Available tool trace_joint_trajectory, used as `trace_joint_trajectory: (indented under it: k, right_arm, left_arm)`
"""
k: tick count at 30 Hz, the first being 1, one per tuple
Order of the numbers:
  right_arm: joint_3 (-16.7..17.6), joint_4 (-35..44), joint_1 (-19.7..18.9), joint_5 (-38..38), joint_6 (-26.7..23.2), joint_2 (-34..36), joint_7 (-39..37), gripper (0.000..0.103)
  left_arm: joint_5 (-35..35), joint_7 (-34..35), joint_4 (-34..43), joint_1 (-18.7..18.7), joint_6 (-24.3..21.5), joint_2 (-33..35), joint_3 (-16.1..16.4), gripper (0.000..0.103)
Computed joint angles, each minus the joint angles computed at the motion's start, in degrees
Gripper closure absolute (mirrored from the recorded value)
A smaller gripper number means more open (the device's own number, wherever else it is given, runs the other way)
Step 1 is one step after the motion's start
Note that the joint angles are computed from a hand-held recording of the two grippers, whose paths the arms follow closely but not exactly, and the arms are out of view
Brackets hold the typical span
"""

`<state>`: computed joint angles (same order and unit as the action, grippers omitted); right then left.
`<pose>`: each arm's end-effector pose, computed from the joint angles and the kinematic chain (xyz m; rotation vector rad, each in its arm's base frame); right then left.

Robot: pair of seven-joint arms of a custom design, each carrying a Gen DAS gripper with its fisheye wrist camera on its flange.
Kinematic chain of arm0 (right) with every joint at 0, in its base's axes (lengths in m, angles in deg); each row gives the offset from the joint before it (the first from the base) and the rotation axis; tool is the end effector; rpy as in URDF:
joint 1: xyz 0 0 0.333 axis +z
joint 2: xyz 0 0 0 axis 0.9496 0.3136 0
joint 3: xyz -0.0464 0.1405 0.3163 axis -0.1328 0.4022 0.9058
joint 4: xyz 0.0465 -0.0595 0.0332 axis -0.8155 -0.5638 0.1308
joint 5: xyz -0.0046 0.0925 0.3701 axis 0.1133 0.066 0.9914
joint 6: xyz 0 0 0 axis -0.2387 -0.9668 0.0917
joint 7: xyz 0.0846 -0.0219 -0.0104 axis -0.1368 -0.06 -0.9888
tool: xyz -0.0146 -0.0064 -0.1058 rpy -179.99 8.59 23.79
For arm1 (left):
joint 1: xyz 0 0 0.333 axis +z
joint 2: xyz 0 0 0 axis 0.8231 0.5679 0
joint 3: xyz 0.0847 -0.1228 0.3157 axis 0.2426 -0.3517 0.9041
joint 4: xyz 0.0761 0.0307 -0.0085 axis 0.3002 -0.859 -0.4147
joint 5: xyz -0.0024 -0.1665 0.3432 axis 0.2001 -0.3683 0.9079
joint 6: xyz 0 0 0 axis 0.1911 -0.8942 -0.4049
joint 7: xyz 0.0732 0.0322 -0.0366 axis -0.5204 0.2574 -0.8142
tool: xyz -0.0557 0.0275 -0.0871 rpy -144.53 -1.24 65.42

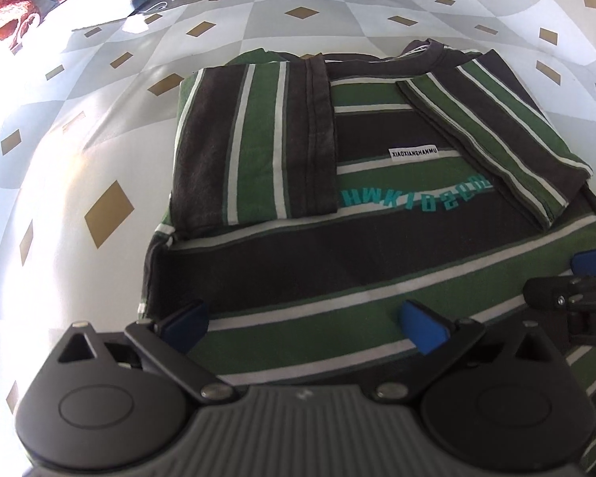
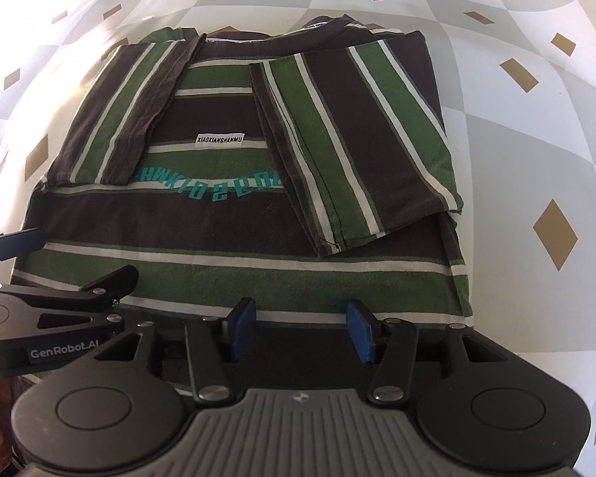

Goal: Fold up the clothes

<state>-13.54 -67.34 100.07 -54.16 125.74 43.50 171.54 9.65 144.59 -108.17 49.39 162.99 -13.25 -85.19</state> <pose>0.5784 0.3540 0.5048 -1.9584 2.1449 -0.2991 0.6260 -0.1614 0.5000 -1.5463 2.3445 -0.4689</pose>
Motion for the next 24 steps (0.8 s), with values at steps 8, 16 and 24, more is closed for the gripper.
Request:
trace_joint_trajectory:
  k: [8,16,24]
  right_arm:
    - [-0.01,-2.54,0.96,-3.50,2.20,-1.00,-2.01,0.045]
    - [-0.05,-5.49,0.88,-5.16,5.19,-2.38,-0.78,0.040]
    - [0.01,-7.01,0.78,-6.19,5.68,-3.41,0.94,0.038]
  left_arm:
    - [-2.90,0.50,0.26,0.54,-0.38,0.31,-0.33,0.000]
    - [-3.32,0.96,0.13,0.14,0.75,0.57,-0.59,0.000]
    - [-3.40,1.25,0.02,-0.22,1.70,0.82,-0.76,0.000]
